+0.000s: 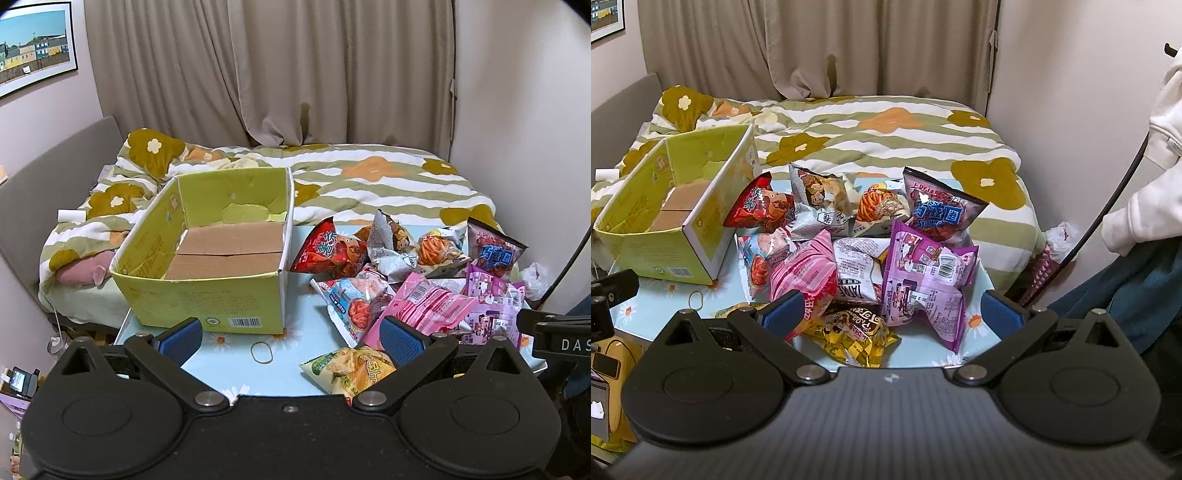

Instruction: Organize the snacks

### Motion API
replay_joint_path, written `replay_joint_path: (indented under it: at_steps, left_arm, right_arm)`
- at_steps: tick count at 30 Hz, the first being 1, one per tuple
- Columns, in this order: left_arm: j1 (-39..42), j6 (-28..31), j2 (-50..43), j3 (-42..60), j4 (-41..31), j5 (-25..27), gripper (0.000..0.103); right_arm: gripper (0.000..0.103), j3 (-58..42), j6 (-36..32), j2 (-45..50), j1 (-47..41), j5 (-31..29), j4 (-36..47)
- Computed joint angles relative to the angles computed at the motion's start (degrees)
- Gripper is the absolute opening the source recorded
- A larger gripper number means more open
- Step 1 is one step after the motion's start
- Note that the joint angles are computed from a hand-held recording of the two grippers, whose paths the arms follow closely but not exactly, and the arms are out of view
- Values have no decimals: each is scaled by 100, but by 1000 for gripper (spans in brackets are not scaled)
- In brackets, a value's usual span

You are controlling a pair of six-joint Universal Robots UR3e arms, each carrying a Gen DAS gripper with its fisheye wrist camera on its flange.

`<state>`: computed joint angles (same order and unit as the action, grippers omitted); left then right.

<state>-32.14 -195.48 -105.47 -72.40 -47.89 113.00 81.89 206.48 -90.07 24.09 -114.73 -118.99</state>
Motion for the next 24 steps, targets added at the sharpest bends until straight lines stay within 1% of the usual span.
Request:
replay_joint_path:
  at_steps: [10,24]
  left_arm:
    - [-6,67,-93,140,-89,-81,103]
    - [-57,11,-208,314,-186,-20,103]
  right_arm:
    - [103,-48,38,5,-14,-12,57]
    - [103,-12,30,-31,-37,-13,49]
